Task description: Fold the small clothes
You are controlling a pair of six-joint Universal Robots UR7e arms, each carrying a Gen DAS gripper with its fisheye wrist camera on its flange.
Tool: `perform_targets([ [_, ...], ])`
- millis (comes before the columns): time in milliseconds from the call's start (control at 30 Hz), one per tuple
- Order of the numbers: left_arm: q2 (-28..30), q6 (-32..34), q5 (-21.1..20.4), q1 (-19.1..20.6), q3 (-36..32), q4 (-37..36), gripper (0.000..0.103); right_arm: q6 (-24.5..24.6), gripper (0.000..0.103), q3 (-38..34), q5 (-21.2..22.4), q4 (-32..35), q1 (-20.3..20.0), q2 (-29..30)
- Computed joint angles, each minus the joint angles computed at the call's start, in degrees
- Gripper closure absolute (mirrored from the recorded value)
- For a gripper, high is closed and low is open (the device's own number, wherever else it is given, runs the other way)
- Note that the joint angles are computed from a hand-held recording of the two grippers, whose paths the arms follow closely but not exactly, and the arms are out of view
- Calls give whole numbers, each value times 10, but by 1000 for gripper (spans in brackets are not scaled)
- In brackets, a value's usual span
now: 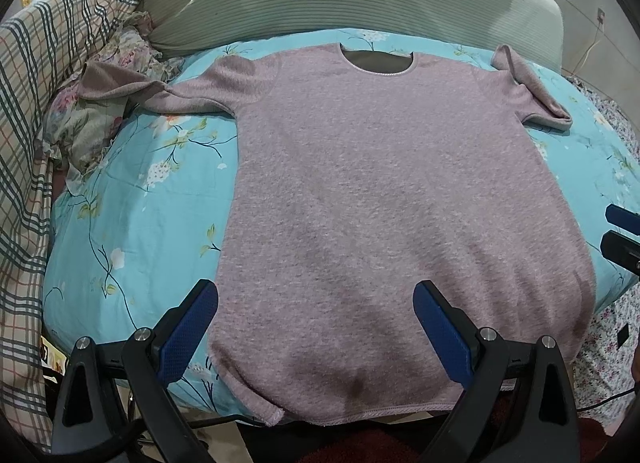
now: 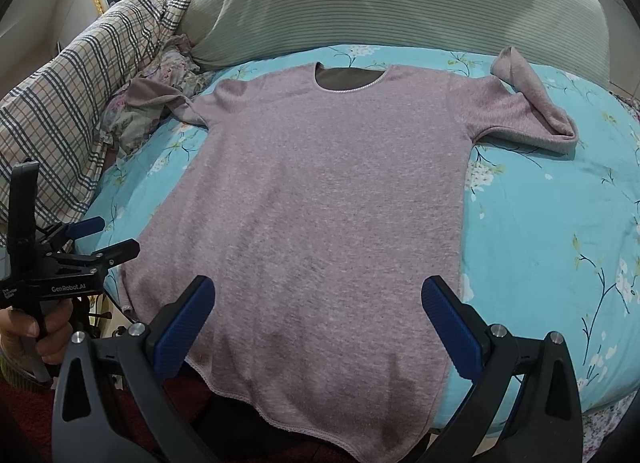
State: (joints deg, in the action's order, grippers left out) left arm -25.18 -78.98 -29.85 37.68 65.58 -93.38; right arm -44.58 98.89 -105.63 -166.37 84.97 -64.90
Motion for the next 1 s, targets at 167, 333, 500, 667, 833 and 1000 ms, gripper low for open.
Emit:
perform_targets([
  [167,-2,5,-3,1,5,-12,4,8,0,-2,11,9,-2,-2],
  [333,9,-13,11,2,-19,39,4,10,0,-9,9,10,0,1],
  [500,7,12,26,5,-2,-17,4,23,0,-16,27,22,-4,2],
  [667,10,21,26,9,-5,-21,4,29,0,-25,31,31,-6,6],
  [833,10,44,30,15,1,-52,4,36,0,-39,44,43,-11,11],
  [1000,14,72,32,25,-6,-75,4,52,0,-74,56,58,-20,25],
])
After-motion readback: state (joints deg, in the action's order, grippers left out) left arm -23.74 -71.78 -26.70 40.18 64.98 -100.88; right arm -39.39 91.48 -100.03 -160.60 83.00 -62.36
